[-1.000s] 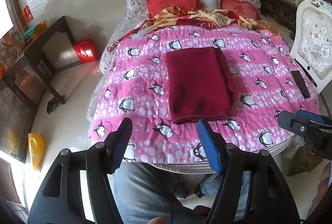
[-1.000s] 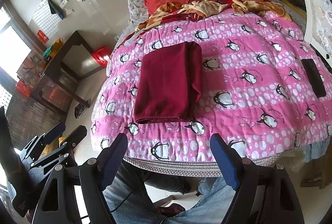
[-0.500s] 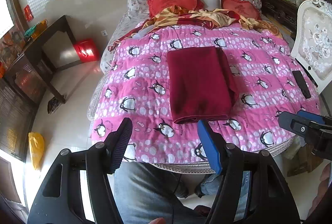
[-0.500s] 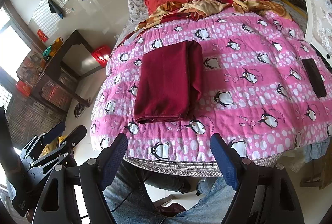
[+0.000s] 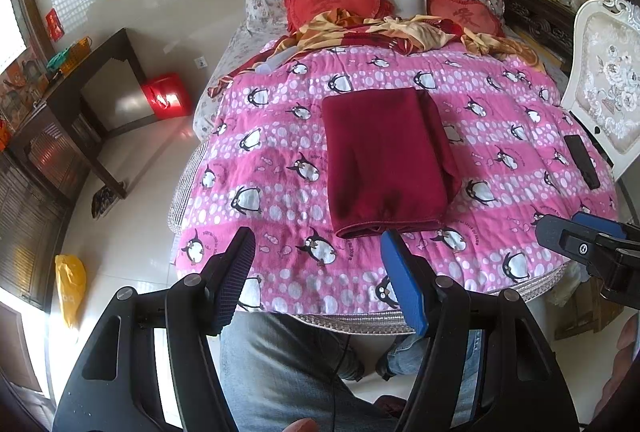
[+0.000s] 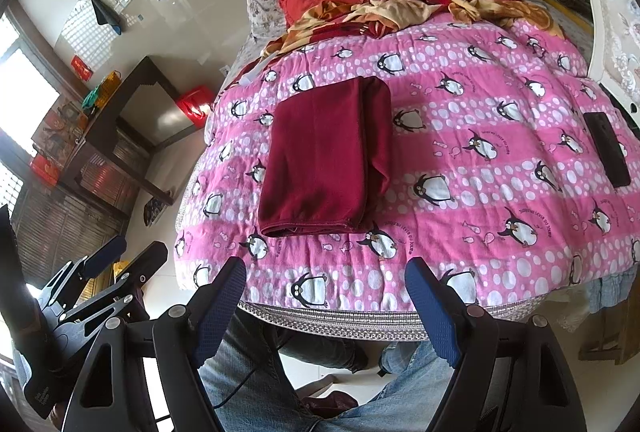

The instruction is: Fold small clothes

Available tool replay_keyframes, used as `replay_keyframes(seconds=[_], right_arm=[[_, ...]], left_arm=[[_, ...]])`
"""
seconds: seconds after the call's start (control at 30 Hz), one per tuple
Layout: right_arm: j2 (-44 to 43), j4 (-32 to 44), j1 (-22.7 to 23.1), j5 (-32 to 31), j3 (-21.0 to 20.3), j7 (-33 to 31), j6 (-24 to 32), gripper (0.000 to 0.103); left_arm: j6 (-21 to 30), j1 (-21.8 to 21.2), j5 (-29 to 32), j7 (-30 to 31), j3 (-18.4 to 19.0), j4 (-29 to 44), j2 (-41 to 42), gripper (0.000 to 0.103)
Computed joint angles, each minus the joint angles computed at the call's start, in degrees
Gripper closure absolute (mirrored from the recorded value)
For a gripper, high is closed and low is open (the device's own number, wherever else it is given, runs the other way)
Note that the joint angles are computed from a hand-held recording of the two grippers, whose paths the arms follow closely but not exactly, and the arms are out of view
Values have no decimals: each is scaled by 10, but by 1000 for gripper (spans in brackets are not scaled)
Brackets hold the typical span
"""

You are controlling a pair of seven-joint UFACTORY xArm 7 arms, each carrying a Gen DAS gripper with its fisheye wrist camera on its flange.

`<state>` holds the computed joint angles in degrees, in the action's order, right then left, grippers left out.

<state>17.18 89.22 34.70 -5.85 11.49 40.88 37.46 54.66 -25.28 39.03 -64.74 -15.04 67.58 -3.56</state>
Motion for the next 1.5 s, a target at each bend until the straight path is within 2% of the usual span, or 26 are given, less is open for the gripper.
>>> replay_keyframes(seconds=[0.97,1.5], right_arm=[[11,13,-1,4,1,-8,7,23],[65,75,-10,37,-3,-51,39,23]], left_arm=[[-8,4,-10,2,1,-16,-4,37],[-20,12,-47,61,27,15,45,37]])
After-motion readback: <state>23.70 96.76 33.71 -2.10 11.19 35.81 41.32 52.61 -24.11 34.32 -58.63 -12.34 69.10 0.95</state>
